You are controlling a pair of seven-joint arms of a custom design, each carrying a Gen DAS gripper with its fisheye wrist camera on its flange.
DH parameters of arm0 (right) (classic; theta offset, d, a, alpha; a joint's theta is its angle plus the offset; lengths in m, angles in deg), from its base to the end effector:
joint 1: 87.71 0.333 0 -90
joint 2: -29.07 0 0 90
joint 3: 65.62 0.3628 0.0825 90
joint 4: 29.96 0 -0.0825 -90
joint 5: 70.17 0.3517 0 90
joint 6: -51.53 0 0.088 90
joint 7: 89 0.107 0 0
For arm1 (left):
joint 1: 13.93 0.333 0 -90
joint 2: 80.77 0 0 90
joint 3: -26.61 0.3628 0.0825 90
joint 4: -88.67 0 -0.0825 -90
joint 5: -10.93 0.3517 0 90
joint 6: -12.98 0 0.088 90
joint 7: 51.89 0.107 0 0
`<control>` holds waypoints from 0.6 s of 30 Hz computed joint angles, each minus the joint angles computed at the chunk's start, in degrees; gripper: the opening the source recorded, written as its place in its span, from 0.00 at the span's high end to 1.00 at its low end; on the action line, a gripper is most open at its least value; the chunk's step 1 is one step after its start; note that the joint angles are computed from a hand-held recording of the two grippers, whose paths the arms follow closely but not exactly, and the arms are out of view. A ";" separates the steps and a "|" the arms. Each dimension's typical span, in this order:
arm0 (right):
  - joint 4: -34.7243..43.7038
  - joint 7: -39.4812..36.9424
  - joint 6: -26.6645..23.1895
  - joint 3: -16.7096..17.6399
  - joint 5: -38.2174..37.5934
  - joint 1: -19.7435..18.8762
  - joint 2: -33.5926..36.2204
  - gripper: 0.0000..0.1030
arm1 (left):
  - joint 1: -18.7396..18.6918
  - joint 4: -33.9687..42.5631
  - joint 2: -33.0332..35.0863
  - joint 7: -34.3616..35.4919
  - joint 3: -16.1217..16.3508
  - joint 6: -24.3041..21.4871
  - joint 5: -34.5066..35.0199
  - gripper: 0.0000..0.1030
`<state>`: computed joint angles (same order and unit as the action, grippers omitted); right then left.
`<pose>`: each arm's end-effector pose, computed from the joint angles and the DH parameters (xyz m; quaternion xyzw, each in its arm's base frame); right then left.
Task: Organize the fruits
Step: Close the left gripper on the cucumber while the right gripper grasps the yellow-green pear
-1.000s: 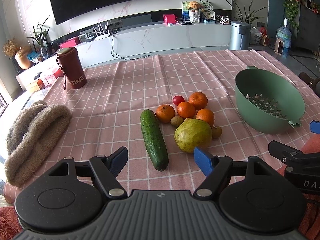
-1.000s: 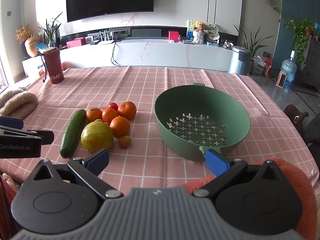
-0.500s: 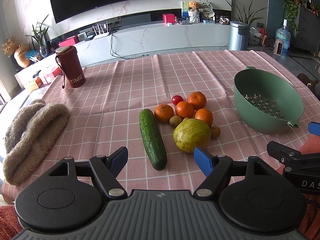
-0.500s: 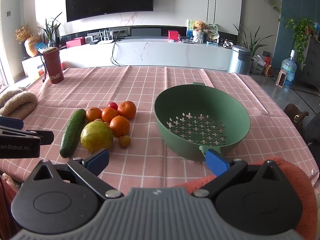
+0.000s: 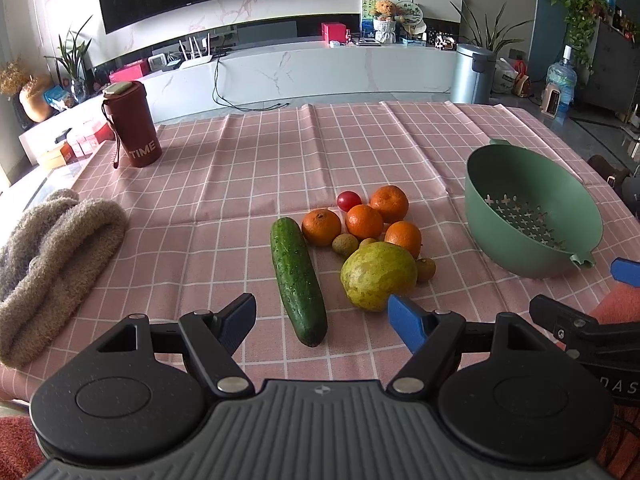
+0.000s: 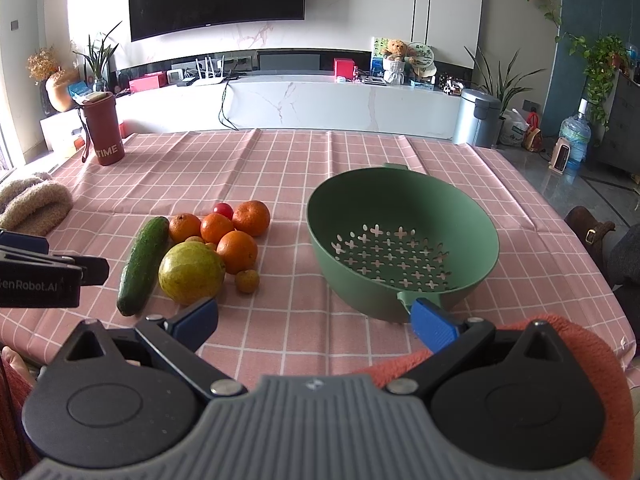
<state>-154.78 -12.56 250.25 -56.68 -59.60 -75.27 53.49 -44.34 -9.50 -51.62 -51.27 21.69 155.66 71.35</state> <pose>0.5818 0.1931 0.3669 -0.7484 0.5155 -0.2462 0.3371 0.5659 -0.3949 0.3813 -0.7158 0.5984 -0.2172 0.2870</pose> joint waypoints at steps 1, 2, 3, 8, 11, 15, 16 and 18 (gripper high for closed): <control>0.33 0.02 -0.45 -0.07 0.06 0.15 0.06 0.05 | 0.84 -0.50 -0.24 -0.71 -0.01 1.61 -0.45 0.17; 0.58 0.21 -0.71 0.69 -0.42 -0.56 0.16 0.05 | 1.56 -0.78 -0.30 -0.98 -0.04 2.80 -1.13 0.18; 0.86 0.74 -1.02 2.47 -1.51 -2.33 0.36 0.05 | 2.15 -0.90 -0.26 -0.93 -0.06 3.66 -1.85 0.21; 4.08 3.22 -4.74 13.05 -8.20 -12.26 2.93 0.20 | 5.36 -0.91 0.97 2.54 -0.27 8.61 -7.42 0.37; 8.36 2.39 -10.07 19.59 -9.40 -16.76 6.33 0.32 | 6.89 -0.56 2.39 4.71 0.01 12.17 -11.08 0.49; 13.73 0.45 -15.45 22.17 -6.41 -16.73 10.26 0.43 | 6.99 -0.35 4.20 4.50 2.15 15.47 -14.35 0.55; 15.11 0.35 -16.44 23.12 -5.17 -16.97 11.50 0.43 | 6.82 -0.45 4.57 3.92 2.84 16.41 -14.67 0.55; 17.66 0.14 -18.31 23.54 -3.00 -16.34 13.31 0.43 | 7.09 -0.59 5.46 2.99 3.75 18.35 -15.99 0.55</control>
<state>-137.12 -12.43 231.94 -33.14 -62.60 -91.61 66.79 -37.24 -10.10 -46.16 -48.28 25.44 174.00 55.36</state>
